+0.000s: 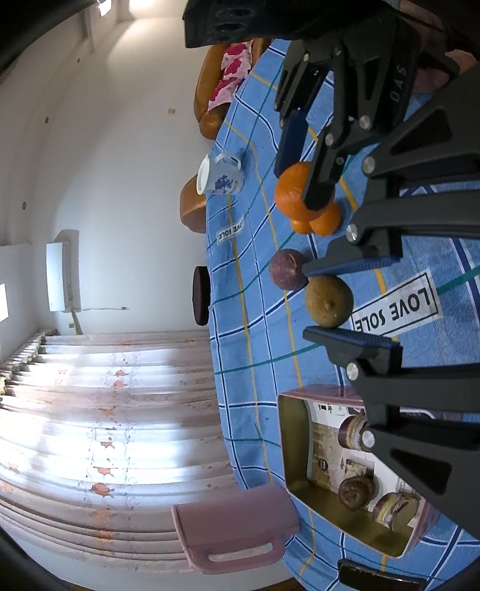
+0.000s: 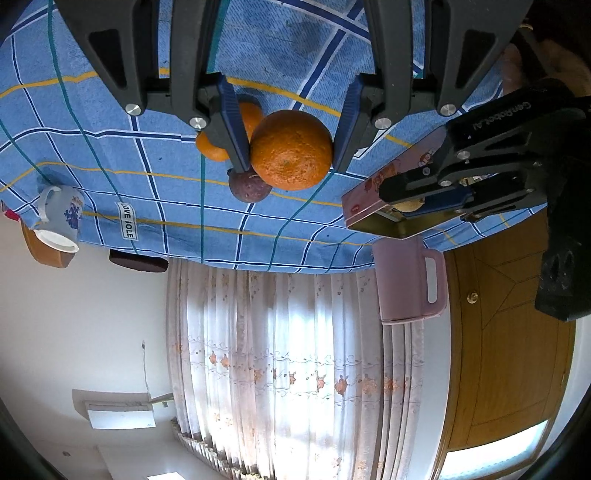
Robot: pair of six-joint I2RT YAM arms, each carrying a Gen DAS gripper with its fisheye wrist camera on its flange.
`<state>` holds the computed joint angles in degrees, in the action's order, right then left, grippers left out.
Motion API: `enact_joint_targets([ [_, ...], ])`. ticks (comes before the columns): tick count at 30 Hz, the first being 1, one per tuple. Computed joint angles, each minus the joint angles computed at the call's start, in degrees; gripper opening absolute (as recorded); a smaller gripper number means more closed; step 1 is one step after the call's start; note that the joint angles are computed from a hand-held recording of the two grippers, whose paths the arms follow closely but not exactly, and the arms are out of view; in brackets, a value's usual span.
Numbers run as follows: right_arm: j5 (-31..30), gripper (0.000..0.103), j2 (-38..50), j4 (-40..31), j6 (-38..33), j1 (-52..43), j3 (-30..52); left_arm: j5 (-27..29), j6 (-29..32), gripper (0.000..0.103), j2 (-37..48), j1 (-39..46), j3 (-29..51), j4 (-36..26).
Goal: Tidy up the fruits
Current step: 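Carry the kiwi with the left tool while the right tool carries the orange toward the tin, then open the left tool over the tin while the right tool releases the orange inside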
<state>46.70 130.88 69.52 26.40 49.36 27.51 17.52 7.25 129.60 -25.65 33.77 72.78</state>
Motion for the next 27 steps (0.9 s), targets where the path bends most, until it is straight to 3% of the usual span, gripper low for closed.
enact_joint_targets([
  [9,-2.4,0.048,-4.24,-3.87,-3.46,-1.08,1.55,1.86,-0.72,0.029,-3.16,3.85,-0.05,-3.47],
  [12,-4.67,0.048,-6.28,-6.22,-5.96,-1.78,3.7,2.87,-1.33,0.029,-4.61,7.47,1.39,-7.19],
  [18,-10.87,0.048,-7.85,-14.21,-10.83,-2.9,12.46,4.13,-1.76,0.029,-3.98,13.26,6.95,-15.22],
  [27,-19.24,0.048,-0.24,-25.62,-12.67,-4.43,29.5,4.69,-1.83,0.029,0.35,18.79,14.74,-22.63],
])
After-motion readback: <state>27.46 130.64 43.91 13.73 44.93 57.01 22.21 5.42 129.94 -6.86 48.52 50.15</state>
